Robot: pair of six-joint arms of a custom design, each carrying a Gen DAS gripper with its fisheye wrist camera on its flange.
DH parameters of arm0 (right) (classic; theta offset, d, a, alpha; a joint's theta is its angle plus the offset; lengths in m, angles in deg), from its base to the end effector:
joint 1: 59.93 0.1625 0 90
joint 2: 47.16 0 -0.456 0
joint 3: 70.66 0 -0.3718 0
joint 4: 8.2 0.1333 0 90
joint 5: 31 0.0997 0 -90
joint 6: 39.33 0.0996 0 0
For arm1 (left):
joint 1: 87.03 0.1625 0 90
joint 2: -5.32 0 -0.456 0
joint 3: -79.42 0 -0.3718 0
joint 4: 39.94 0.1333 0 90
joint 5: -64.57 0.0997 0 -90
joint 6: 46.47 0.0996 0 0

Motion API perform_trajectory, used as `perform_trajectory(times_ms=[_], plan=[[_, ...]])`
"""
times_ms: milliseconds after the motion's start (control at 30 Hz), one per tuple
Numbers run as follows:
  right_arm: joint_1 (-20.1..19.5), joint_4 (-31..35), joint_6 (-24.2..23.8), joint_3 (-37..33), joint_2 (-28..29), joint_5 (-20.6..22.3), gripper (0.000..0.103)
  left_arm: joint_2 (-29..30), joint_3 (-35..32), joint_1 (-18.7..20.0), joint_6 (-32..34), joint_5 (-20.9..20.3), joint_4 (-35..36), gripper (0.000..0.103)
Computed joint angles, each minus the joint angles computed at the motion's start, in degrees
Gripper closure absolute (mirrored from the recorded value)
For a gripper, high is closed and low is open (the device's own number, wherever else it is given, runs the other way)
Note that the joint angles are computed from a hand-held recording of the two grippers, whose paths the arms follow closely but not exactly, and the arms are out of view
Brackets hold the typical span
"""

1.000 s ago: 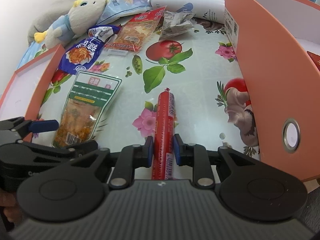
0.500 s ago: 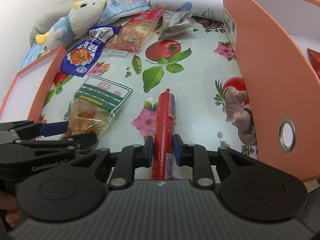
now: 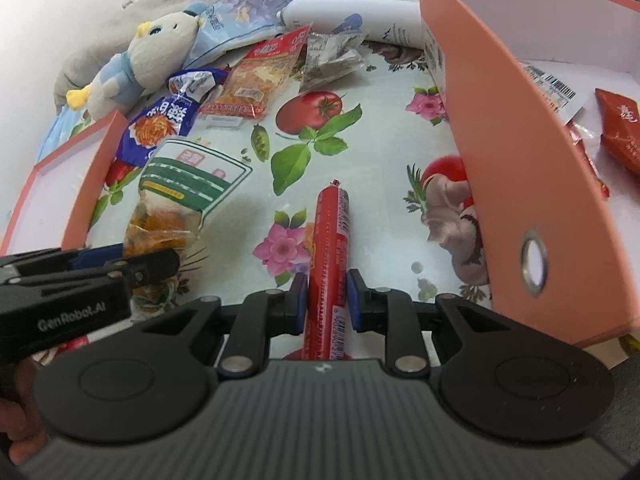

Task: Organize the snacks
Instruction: 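Lift the green bag with left tool while right tool lifts the red sausage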

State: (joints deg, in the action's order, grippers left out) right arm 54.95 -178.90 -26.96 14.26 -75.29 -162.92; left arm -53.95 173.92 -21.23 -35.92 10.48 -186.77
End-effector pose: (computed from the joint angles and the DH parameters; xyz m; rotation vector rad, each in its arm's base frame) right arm 0.3664 -0.6314 0.0391 0.0697 -2.4693 0.7953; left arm -0.0953 -0.6798 0.3017 0.6005 2.4381 -0.5712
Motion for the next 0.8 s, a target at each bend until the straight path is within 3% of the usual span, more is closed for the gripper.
perform_trajectory(times_ms=[367,800], plan=[[1.88,-1.06,-1.32,-0.57,-2.68,0.91,0.079,-0.84,-3.54,-2.6,-4.27,-0.56,2.0,0.059],[4.39,-3.99,-6.75,-5.01,-5.17,-0.1,0.079,-0.26,-10.34,-7.09,-6.34,-1.39,2.01,0.059]])
